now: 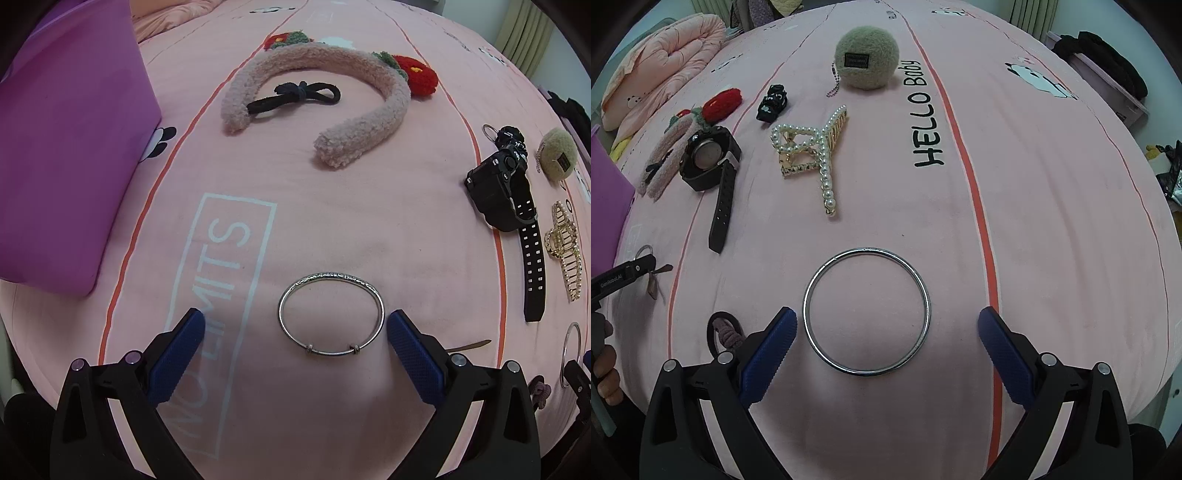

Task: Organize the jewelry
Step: 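Reach the left tool to the silver bangle while the right tool reaches the silver hoop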

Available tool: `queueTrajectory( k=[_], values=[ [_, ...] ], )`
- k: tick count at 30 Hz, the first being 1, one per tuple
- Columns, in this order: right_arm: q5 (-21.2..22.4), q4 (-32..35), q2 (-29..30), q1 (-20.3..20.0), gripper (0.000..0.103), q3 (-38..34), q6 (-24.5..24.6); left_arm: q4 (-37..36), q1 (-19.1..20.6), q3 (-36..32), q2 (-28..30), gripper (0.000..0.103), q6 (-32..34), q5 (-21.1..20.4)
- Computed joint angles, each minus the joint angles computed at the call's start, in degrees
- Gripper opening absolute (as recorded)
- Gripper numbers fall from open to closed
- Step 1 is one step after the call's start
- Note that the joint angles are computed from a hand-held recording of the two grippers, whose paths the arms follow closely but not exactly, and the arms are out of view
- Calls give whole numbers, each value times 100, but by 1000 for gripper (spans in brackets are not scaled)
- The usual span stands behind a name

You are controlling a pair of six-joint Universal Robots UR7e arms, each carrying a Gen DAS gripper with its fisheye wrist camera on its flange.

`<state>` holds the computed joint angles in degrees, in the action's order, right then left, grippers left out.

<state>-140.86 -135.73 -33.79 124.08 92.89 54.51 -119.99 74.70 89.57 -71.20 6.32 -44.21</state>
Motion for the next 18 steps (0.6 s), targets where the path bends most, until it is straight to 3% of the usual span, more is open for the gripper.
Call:
queueTrajectory(
  k=[11,13,18],
  values=[
    [-110,-232,138,-83,94,62,-132,-307,-20,180,-9,98,111,97],
    [-223,-80,197,-58,95,-11,-104,-427,-25,230,1,98,153,120],
    [-47,313,138,-2,94,-108,180,-470,-10,209,32,98,200,96]
  ],
)
